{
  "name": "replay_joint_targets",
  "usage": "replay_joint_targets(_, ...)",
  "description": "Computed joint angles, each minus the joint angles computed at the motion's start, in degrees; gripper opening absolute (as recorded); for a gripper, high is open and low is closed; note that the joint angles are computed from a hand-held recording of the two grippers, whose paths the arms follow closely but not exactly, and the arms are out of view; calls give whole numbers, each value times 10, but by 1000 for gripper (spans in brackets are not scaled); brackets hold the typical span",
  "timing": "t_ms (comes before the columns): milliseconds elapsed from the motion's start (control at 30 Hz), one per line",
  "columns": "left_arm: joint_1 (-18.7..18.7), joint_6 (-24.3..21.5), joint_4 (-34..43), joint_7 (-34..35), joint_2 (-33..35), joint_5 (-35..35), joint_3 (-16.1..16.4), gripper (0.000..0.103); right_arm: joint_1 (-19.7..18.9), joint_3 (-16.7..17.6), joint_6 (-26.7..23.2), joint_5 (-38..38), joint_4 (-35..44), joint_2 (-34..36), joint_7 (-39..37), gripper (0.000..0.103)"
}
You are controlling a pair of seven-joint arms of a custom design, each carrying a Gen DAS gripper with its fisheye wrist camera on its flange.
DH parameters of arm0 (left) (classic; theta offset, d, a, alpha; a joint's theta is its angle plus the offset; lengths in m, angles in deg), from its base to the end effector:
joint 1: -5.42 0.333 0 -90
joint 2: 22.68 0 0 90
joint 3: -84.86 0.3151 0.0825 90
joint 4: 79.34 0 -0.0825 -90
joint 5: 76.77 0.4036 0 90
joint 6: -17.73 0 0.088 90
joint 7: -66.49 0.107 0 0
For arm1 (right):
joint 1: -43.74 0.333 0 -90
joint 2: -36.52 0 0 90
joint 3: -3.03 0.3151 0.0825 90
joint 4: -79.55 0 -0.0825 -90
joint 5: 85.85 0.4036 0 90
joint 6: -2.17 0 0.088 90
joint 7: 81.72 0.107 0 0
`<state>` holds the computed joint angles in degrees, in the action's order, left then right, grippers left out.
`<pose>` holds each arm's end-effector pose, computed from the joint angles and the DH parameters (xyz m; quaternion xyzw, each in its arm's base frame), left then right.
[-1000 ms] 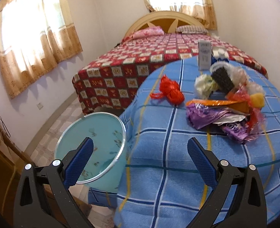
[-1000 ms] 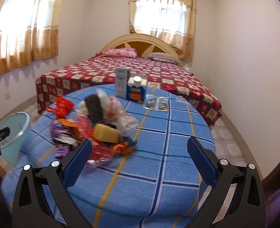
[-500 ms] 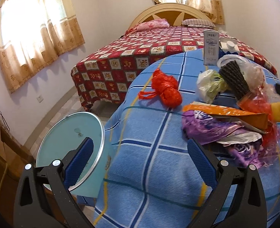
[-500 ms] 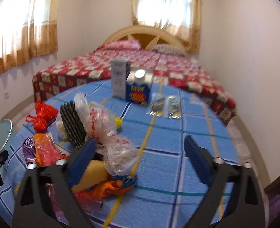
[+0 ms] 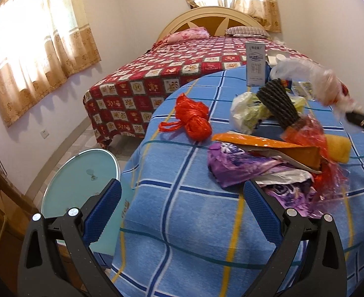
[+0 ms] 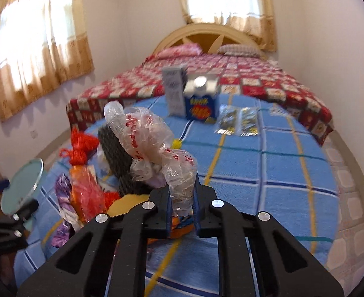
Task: Collect trash
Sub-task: 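Grasp the clear plastic bag with the right gripper and lift it, then grasp the purple wrapper with the left gripper while the right gripper holds the clear bag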
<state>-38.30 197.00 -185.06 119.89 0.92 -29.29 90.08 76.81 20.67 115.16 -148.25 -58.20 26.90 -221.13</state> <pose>0.4933 -0.4825 0.3723 -0.3055 0.8519 -0.3535 0.2364 0.3450 0.3320 0.3731 -0.3332 0.8102 -0.4142 0.2469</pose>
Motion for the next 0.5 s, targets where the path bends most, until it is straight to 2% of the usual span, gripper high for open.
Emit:
replay_joint_targets(67, 16, 0, -5, 19, -3, -16, -23, 97, 4, 6, -22, 7, -3, -11, 7, 14)
replay_joint_targets(233, 13, 1, -6, 49, -1, -40, -42, 97, 20, 24, -67, 55, -14, -27, 27, 14)
replay_joint_targets(400, 8, -19, 8, 84, 20, -70, -61, 97, 33, 30, -63, 87, -36, -27, 59, 14)
replay_joint_targets(500, -6, -28, 16, 90, 32, -70, -52, 97, 35, 27, -45, 92, -48, -25, 73, 14)
